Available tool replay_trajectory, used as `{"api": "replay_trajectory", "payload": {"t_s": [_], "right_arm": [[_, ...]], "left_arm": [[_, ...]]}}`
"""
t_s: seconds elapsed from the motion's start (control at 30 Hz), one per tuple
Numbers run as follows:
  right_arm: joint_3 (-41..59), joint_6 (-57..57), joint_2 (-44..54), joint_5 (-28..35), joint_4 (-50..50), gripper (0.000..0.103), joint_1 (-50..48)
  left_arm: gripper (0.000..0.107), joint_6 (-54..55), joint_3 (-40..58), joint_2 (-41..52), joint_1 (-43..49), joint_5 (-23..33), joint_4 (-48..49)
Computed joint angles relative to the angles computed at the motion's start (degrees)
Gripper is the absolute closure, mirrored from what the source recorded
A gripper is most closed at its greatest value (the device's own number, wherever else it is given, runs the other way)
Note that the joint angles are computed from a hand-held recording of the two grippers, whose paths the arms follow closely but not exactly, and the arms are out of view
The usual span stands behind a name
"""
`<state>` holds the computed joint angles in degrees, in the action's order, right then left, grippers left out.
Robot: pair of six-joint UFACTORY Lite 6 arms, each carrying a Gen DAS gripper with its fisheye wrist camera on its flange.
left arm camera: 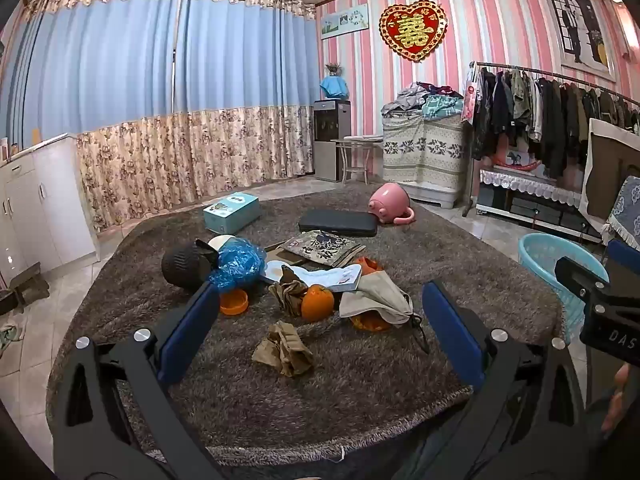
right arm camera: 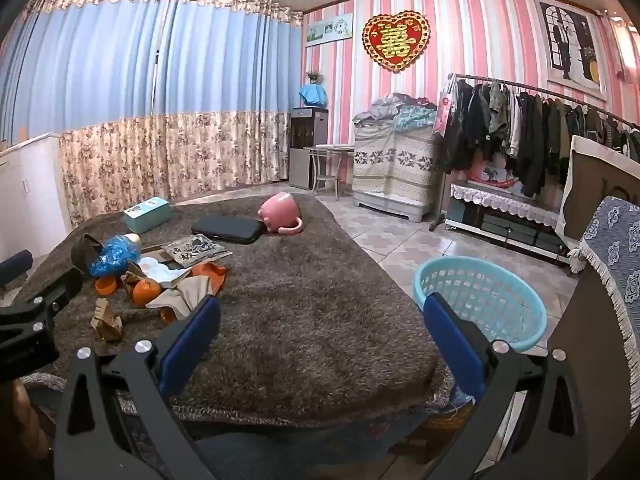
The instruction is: Collect trash
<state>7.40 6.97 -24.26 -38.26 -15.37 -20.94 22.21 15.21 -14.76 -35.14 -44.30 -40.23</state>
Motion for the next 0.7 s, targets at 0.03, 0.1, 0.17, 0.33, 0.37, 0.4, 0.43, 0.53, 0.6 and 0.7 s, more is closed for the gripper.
{"api": "replay_trajectory", "payload": {"t_s": [0.03, 0.1, 0.17, 0.33, 0.37, 0.4, 0.43, 0.53, 0.6, 0.7], "right_arm": [[0.0, 0.0, 0.1, 0.0, 0.1, 0.004, 0.0], [0.2, -0.4, 0.6, -0.2, 0.6, 0.004, 0.2], [0.1, -0.6, 0.4, -0.3, 0.9, 0.004, 0.4], [0.6, -0.2, 1.6, -0.3, 0.3, 0.004, 0.2], [0.6, 0.2, 1.4, -0.2, -0.3, 0.004, -0.1], [0.5, 0.7, 1.2, -0.1, -1.0, 0.004, -0.4], [0.5, 1.3, 0.9, 0.1, -1.7, 0.004, -0.8], [0.1, 0.8, -0.2, 0.7, -1.0, 0.004, -0.5], [0.1, 1.0, -0.3, 0.9, -1.4, 0.004, -0.7], [0.5, 1.2, 0.0, 1.3, -1.7, 0.004, -0.7]], "left_arm": [[0.009, 0.1, 0.0, 0.0, 0.0, 0.1, -0.1], [0.009, 0.0, 0.0, 0.0, 0.1, 0.1, 0.1], [0.009, -0.1, 0.1, -0.1, 0.3, 0.5, 0.4], [0.009, 0.0, -0.1, -0.3, 0.1, 0.2, 0.2], [0.009, 0.1, -0.2, -0.4, 0.1, 0.3, 0.1], [0.009, 0.2, -0.3, -0.6, 0.1, 0.3, 0.0], [0.009, 0.4, -0.4, -0.8, 0.1, 0.4, -0.1], [0.009, 0.6, -0.5, -1.1, 0.1, 0.6, -0.3], [0.009, 0.2, 0.1, -0.2, 0.2, 0.4, 0.1], [0.009, 0.2, 0.1, -0.2, 0.2, 0.5, 0.1]]}}
